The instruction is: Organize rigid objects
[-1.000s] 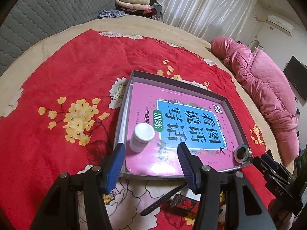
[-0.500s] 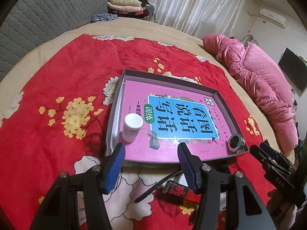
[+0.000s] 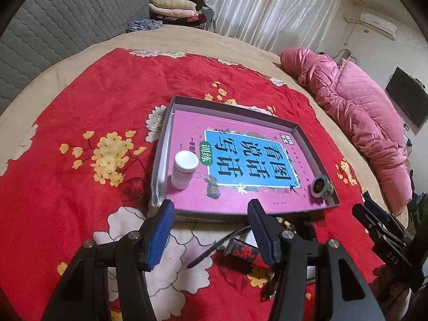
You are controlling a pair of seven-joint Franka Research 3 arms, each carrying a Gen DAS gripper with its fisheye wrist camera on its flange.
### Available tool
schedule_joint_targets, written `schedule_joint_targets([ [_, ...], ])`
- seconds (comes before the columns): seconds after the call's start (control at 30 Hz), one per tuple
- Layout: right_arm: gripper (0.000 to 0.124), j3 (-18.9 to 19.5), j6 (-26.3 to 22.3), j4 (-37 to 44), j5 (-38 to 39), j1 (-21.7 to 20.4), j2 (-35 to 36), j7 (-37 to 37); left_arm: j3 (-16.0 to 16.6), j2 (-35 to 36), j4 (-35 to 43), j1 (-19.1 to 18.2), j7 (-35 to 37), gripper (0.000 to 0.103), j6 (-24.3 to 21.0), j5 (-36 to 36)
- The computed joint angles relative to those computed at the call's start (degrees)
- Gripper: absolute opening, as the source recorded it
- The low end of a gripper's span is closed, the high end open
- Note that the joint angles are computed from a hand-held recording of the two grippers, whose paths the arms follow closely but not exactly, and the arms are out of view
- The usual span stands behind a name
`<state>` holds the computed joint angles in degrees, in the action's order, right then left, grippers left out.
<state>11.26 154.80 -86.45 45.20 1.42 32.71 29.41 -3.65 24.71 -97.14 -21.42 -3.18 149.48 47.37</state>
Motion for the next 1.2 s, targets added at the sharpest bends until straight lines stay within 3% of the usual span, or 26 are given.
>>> schedule_joint_targets([
  [0.5,0.071,-0.1,-1.2,-6.4,3.1,-1.0,-5.0,-4.3,-1.5,-1.3,-0.9,-1.2,0.9,0.057,-2.6,-1.6],
  [1.2,0.073,-3.3,-3.8,-13.6,3.3,1.9,-10.1,-7.7,-3.4,-0.8,-0.4,-1.5,4.3,0.057,-3.7,-6.2],
])
